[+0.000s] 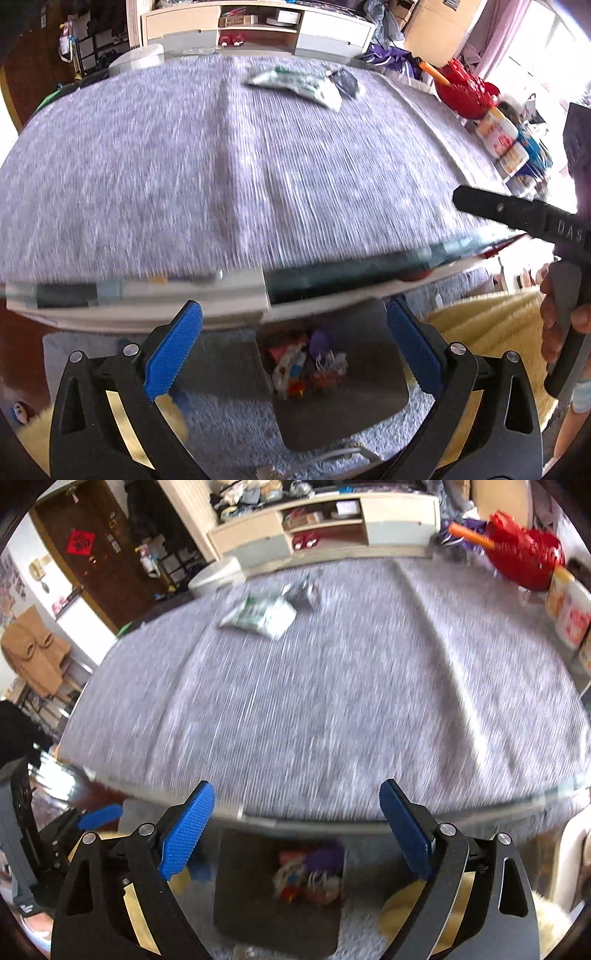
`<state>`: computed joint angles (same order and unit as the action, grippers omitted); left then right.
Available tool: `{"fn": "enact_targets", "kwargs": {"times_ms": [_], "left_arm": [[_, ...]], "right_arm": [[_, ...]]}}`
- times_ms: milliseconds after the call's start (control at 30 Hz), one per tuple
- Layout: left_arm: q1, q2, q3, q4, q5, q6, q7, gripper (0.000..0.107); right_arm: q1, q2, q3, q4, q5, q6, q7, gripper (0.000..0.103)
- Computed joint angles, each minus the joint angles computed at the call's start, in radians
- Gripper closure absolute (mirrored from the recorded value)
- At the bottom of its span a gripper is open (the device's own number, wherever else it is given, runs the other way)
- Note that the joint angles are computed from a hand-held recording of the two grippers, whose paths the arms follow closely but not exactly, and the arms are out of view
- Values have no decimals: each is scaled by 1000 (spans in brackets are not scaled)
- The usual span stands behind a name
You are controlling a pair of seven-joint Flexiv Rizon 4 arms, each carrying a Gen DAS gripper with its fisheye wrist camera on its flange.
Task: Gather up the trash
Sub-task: 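Carry the tube and foil wrapper to the bin and open both grippers, then grasp the white-green medicine packet with the left gripper while the right gripper grasps the clear bag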
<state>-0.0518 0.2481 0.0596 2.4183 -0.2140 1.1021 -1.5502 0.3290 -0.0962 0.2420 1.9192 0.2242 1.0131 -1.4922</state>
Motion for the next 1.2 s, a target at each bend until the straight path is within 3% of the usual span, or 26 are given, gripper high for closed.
{"fn": "enact_targets", "kwargs": {"times_ms": [467, 633, 1067, 1167, 1200], "left_arm": [[76, -220, 0, -268, 3, -33, 70, 12], [85, -304, -7, -349, -16, -39, 102, 13], [96, -454, -25, -496, -50, -63, 150, 15], [95, -480, -28, -523, -52, -62, 154, 15], [95, -493, -30, -538, -51, -60, 155, 15]], "right_arm": [[-2, -282, -25, -336, -128, -18, 58, 13], [-4, -374, -14, -446, -146, -47, 47, 35], [28, -524, -30, -613, -229, -121, 36, 50], [23, -533, -29, -616, -227, -106, 26, 66], [19, -536, -25, -620, -223, -106, 18, 76]]}}
